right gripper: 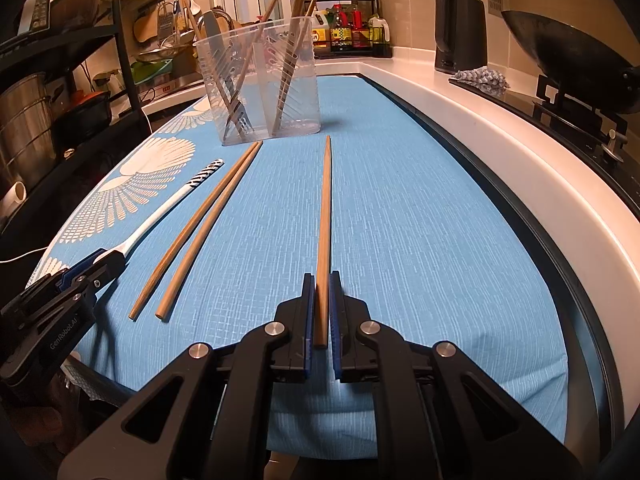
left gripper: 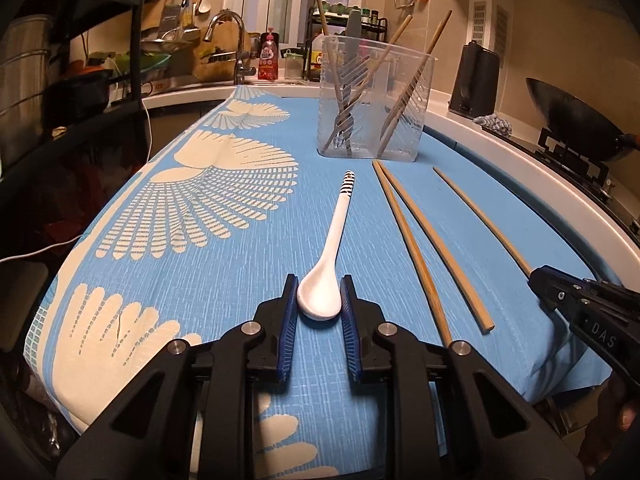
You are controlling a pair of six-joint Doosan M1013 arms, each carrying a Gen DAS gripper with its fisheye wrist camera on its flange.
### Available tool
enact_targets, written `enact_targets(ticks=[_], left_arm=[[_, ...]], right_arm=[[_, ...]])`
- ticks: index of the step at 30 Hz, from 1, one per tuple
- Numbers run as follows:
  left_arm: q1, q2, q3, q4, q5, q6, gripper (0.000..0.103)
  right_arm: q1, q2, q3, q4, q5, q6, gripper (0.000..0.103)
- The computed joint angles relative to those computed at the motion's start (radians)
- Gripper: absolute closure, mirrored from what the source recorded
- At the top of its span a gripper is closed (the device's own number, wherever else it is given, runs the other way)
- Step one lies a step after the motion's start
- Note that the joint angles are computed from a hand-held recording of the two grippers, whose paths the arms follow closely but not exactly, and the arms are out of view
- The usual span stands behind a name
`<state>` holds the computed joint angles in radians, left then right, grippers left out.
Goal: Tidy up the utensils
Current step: 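Close the left tool on the white spoon while the right tool holds its chopstick, then lift the spoon and chopstick with both tools and carry them over the clear container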
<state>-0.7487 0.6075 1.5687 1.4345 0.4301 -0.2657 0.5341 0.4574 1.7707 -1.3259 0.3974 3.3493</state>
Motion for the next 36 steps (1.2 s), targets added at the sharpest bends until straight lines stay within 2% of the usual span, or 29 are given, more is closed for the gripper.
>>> enact_targets(ticks=[10,16,26,36], left_arm=[[-0.007,-0.007,0.005,-0.009,0.007,0.019,0.082],[-0.014,-0.022,0.019,0.067,0.022,-0.047,0.082],[-0.03,-0.052,0.045,0.256,0.097,-0.19,0.082],[-0.018,-0.066,0.012,0.314,0.134,-0.186,0.082]], right_arm=[[-0.002,-0.009,0.005,0.028,-0.01,-0.018,0.096],[0.008,-0.031,0.017,-0.054,0.006,0.048,0.096],[0.022,-0.074,0.042,-0.22,0.026,0.193,0.096],[0.02,-0.1,0.032,-0.294,0.039,0.24,0.096]])
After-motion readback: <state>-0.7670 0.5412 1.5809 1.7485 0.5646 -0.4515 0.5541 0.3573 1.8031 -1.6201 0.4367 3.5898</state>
